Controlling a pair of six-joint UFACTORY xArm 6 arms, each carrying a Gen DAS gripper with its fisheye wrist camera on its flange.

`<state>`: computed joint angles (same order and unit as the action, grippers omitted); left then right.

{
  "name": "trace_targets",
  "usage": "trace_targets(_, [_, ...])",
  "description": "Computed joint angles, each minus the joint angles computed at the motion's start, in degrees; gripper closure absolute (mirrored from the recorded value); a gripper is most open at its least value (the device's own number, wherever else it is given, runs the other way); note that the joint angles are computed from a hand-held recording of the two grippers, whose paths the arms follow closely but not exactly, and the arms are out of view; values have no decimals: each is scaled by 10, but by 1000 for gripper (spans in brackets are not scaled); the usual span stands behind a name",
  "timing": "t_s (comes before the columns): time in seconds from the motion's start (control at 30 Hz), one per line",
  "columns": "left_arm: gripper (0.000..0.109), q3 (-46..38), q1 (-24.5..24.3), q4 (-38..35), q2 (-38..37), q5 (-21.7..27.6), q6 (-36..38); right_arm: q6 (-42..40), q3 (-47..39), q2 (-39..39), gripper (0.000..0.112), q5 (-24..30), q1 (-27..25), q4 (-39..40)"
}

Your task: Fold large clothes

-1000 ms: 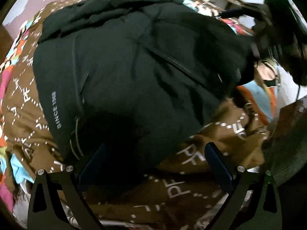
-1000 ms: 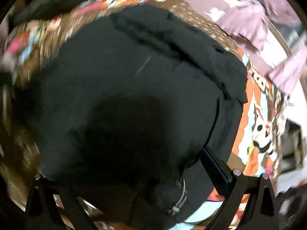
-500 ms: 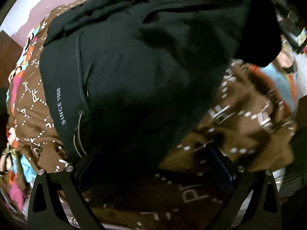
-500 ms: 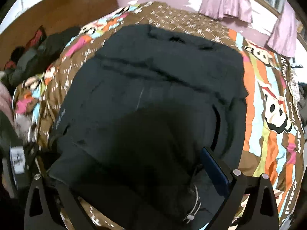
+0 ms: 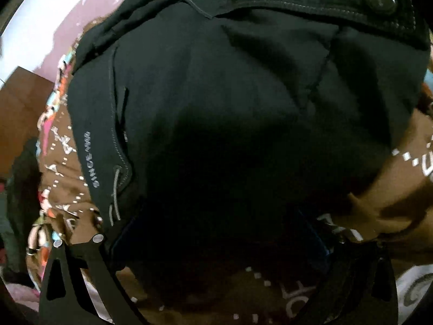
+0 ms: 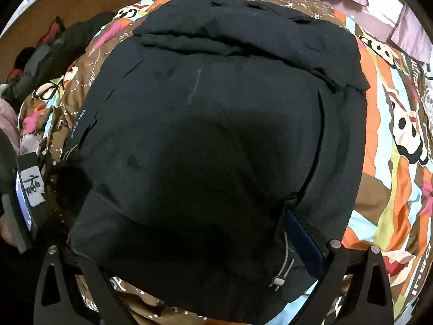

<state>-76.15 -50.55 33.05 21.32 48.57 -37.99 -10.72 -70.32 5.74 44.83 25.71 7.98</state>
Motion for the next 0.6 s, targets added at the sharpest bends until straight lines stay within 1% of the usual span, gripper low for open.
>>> trace_targets(0.07, [9,3,-2,22,-2,9,-18,-3,4,-1,9,4,-3,1])
trace_targets(0.1, [18,-2,-5,30,3,14,-26,-4,7,-2,9,7,-4,4])
trace_targets(0.13, [23,-16,-9,37,14,24,-31,-8,9,-1,9,11,-7,8])
trace_targets(0.2, [47,-9,-10,59,6,36,-39,-14,13,1,9,21,-11,11])
trace_targets(0.23, [51,-8,-12,60,5,37,-41,-20,17,1,9,28,-13,12])
trace_targets(0.3, [70,-11,-12,64,14,30,-52,-37,27,1,9,36,-16,17])
trace_targets(0.33, [74,0,-9,65,3,23,-54,-47,35,0,9,40,-18,18])
trace_targets(0.4, [90,-3,-4,69,-1,14,-62,-62,46,-1,9,47,-19,18])
trace_targets(0.43, [92,1,2,69,-9,4,-70,-65,51,-1,9,49,-18,13])
trace_targets(0.5, [98,-15,5,58,-8,3,-75,-58,68,-2,9,40,-10,-35])
trace_targets(0.57, [100,-23,18,40,-14,-9,-77,-45,77,-1,9,30,-6,-70])
trace_targets(0.6, [101,-39,11,31,-11,-3,-85,-39,79,1,9,24,-5,-78])
